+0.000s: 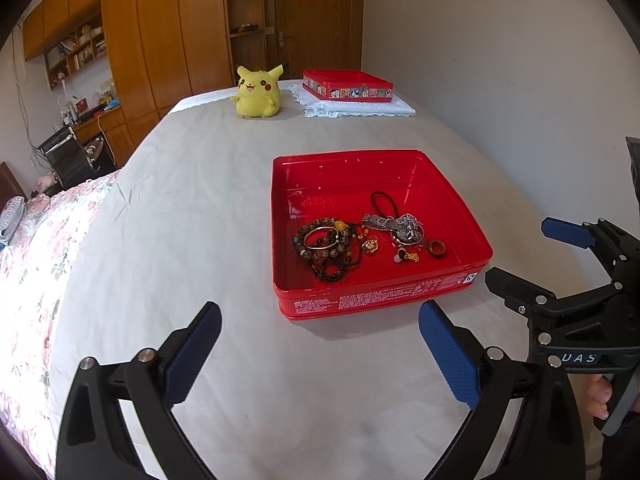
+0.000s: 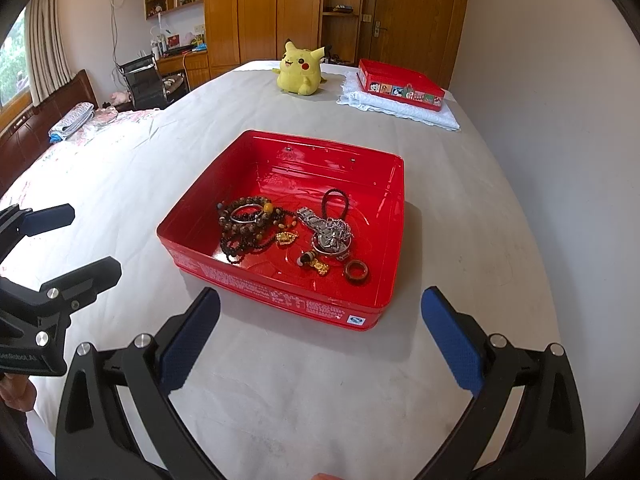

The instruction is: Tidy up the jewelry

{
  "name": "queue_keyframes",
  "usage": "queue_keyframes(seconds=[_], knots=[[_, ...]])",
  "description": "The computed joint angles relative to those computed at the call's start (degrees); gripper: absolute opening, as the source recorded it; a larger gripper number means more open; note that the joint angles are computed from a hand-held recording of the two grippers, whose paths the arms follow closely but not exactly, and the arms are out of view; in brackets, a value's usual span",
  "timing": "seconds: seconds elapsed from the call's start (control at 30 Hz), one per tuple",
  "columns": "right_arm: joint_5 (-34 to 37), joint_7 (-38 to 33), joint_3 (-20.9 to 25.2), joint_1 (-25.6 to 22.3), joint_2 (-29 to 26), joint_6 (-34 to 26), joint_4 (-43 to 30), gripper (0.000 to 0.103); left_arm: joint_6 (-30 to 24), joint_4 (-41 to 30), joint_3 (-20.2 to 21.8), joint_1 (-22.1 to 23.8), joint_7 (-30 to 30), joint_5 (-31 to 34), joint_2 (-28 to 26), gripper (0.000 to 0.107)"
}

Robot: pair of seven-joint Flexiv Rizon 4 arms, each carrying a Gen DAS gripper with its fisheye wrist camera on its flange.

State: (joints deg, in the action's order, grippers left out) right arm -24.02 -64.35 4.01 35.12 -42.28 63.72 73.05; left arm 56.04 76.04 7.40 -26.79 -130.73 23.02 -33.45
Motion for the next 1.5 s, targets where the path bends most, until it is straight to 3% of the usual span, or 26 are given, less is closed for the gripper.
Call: queue_keyframes(seconds=[1.5], knots=[[-0.13, -0.02, -0.13, -0.04, 0.35, 0.24, 0.47, 0.1, 0.18, 0.74, -0.59, 0.4, 1.06, -1.1, 0.41, 0.099]])
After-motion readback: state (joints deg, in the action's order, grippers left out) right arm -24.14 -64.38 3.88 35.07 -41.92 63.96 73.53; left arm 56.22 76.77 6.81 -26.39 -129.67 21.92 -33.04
